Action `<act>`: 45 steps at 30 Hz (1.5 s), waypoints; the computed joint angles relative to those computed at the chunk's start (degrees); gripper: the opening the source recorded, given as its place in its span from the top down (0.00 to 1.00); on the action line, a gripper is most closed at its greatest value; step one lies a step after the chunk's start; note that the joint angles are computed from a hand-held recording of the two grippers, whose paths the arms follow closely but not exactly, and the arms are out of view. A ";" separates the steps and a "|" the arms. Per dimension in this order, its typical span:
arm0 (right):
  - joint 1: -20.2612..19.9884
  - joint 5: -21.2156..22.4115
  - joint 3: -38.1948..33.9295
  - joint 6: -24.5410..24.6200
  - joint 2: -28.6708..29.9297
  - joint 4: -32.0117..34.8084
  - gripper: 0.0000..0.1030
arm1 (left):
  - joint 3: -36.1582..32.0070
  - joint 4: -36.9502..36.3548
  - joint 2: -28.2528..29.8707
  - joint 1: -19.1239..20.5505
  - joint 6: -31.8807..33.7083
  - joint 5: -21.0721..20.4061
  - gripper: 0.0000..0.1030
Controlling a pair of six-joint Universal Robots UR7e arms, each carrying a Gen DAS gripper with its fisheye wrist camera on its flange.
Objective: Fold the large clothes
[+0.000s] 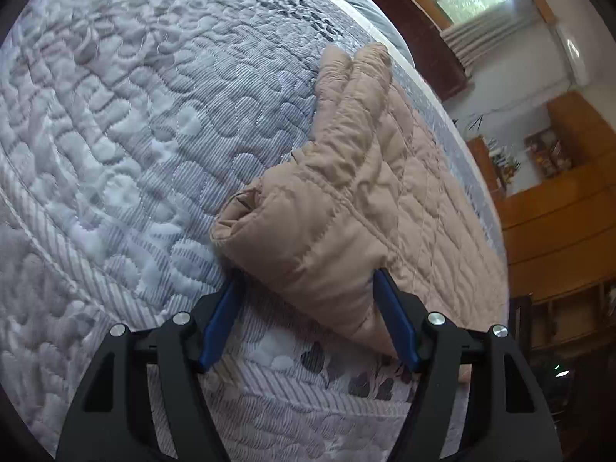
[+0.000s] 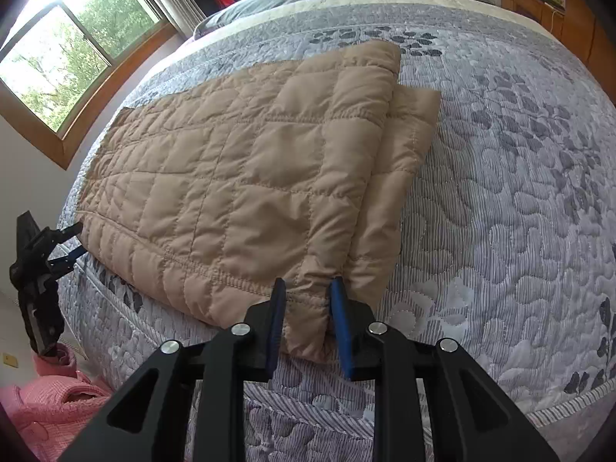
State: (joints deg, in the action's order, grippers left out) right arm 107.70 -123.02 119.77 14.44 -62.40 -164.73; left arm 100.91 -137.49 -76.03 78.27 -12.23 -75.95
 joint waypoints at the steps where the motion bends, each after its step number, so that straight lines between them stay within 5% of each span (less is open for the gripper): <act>1: 0.07 -0.23 -0.08 -0.25 0.16 -0.02 0.76 | -0.14 -0.77 0.27 0.41 -0.30 -0.83 0.33; 4: -0.18 -0.41 -0.61 0.00 0.63 0.87 0.76 | -0.41 -3.05 0.98 1.25 -2.24 -3.12 0.36; 8: -0.47 -0.55 -1.15 0.27 1.07 1.82 0.76 | -0.98 -3.26 1.86 1.75 -3.19 -4.70 0.67; 11: -0.95 0.04 -1.18 0.74 0.91 2.33 0.76 | -0.83 -3.53 2.36 2.01 -4.05 -4.95 0.73; 23: -0.73 -2.18 -2.47 1.03 3.53 1.67 0.75 | -2.43 -3.81 4.33 4.19 -0.18 -8.24 0.78; 27: -0.95 -1.20 -2.02 1.54 3.41 0.53 0.75 | -0.26 -7.18 2.81 2.96 4.53 -6.48 0.86; 35: -2.21 1.73 -0.40 2.23 1.98 -1.88 0.76 | 4.50 -14.84 -1.75 -3.20 15.85 -4.92 0.89; 45: -2.38 1.63 -0.42 2.69 1.31 -1.01 0.76 | 6.96 -14.11 -2.71 -13.25 27.70 -5.51 0.89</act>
State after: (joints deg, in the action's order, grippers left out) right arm 105.32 -121.40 119.35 17.13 -61.09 -165.74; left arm 107.86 -151.61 -78.75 65.02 15.46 -81.46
